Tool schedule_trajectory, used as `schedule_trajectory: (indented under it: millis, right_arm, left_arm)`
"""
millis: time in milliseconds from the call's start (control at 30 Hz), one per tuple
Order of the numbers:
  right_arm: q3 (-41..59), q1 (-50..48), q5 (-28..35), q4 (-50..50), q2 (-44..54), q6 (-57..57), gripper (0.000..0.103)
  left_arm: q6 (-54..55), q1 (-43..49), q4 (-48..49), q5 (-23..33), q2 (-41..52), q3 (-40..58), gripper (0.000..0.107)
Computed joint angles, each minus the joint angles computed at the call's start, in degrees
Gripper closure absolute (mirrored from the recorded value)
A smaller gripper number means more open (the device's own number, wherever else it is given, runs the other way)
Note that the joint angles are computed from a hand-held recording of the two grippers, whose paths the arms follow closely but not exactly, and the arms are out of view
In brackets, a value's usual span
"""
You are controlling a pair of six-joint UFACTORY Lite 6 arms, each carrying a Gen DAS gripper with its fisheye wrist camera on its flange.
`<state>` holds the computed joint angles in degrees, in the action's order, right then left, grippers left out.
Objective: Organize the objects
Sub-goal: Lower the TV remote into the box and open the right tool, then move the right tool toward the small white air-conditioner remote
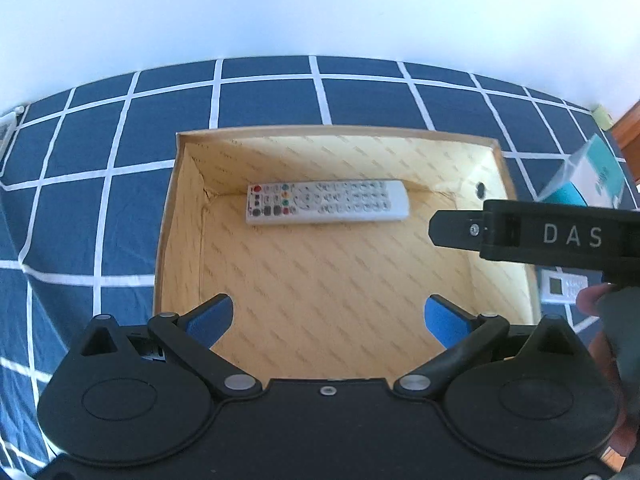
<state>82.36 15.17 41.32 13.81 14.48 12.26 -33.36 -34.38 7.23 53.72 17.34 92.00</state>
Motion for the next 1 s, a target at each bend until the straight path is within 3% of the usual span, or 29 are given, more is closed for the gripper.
schedule_trajectory:
  millis: [333,567,800,1000]
  right_arm:
    - [-16.30,-2.64,2.02,-1.87,-19.39,1.61,0.000]
    - [-24.49,-7.72,5.58,-1.11,-30.79,-1.19,0.000]
    - [-29.52,-19.75,10.83,2.65,-38.47,-11.17,0.000]
    - [-29.54,-34.86,15.57,8.63,-37.66,-26.38,0.000]
  left_arm:
    - [-11.10,-11.47,4.93,3.38,-6.81,-3.96,0.004]
    - [-17.03,-18.86,6.15,5.78,-5.24,-0.79,0.004]
    - [-19.77,-24.86,6.47,8.41,2.97,9.00,0.004]
    - [-20.75,-28.13,6.67,14.04,16.70,28.21,0.004]
